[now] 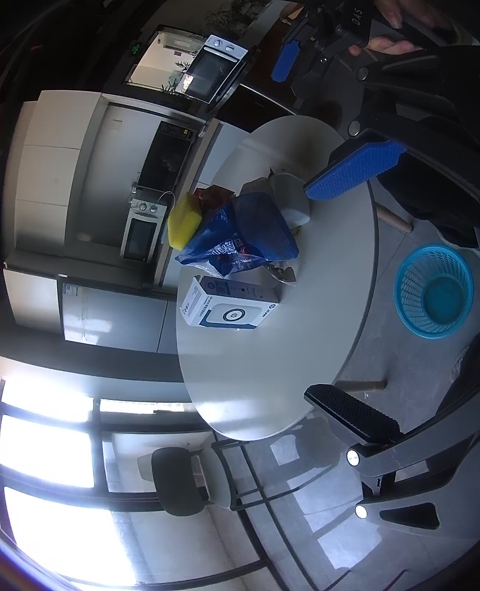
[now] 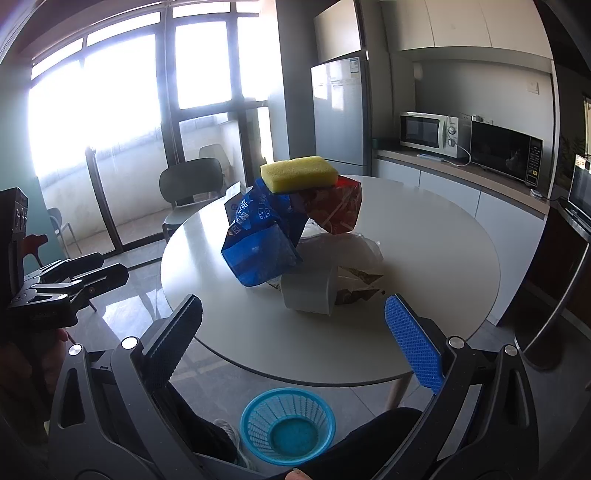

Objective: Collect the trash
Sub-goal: 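Move both tools toward the pile of trash on the table, then grasp the white box with the left tool while the right tool grasps the yellow sponge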

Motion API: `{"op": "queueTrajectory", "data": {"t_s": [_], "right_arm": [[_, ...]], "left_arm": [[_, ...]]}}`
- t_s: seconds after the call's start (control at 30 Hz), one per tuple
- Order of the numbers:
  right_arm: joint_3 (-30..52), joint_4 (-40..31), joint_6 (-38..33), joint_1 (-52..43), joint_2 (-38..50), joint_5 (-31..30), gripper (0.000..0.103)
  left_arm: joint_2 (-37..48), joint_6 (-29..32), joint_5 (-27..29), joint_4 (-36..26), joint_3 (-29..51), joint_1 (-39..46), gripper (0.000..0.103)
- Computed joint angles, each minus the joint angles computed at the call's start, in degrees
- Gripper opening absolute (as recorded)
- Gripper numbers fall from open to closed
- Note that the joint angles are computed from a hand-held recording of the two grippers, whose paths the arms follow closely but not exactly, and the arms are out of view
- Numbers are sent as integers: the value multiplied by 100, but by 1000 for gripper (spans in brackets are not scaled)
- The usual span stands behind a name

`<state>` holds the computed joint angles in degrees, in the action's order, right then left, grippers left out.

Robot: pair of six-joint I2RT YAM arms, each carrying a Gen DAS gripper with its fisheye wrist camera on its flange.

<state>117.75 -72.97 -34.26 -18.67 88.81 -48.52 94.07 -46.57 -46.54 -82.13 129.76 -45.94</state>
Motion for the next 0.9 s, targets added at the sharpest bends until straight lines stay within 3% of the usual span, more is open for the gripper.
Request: {"op": "queueTrajectory", "data": {"t_s": [0.43,0.73,0.9], "right_arm": [[422,-121,45,98,249,18,94],[1746,-127,543,657,1074,378,94],[3180,-489,824,1034,1963,637,94]], "left_arm": [[124,191,142,46,176,259,97],[443,737,416,253,595,871,97],[663,1062,655,383,861,1243,97]]}}
